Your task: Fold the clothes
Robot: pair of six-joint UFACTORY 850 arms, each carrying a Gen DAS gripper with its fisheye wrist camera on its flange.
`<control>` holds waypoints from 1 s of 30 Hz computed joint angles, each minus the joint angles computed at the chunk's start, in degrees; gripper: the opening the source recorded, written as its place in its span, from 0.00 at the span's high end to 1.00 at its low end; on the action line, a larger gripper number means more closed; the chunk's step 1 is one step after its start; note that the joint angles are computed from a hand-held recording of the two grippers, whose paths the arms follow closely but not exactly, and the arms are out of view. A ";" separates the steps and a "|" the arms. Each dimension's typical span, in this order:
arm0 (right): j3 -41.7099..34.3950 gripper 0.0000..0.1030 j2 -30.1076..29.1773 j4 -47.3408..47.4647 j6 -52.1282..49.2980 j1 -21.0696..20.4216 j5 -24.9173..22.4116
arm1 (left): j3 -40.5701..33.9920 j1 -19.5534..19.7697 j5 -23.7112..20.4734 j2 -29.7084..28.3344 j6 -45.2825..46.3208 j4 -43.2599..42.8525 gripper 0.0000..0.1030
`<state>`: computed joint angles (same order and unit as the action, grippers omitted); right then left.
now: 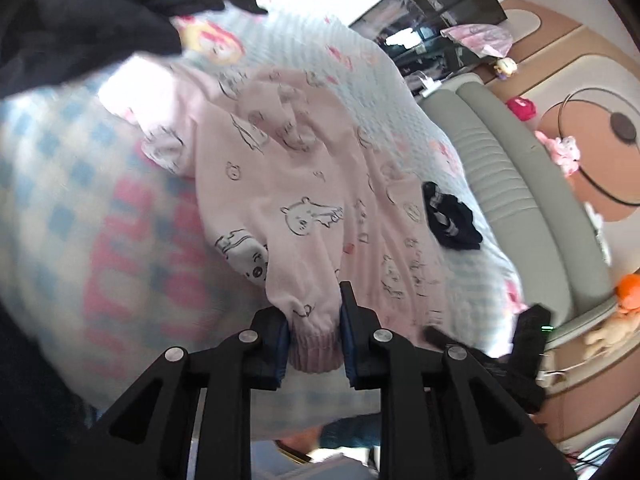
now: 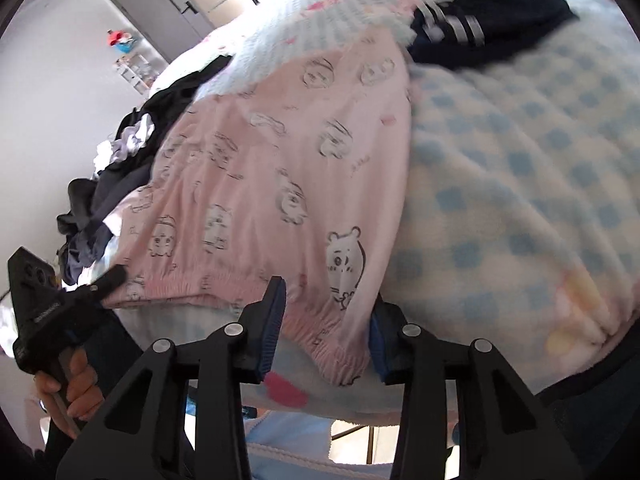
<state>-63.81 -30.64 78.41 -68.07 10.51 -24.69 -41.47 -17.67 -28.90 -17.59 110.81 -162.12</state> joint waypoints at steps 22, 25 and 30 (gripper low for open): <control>2.49 0.72 -0.89 16.26 -6.12 -4.52 -9.18 | 2.47 3.21 -6.50 -1.30 -11.90 2.20 0.52; 1.85 0.72 -1.05 16.22 -6.63 -3.85 -8.08 | 3.72 3.73 -10.39 -1.61 -12.22 -0.22 0.52; 0.07 0.70 -3.57 14.26 -2.50 -3.89 -13.94 | 0.86 3.44 -9.57 -4.41 -15.71 5.80 0.53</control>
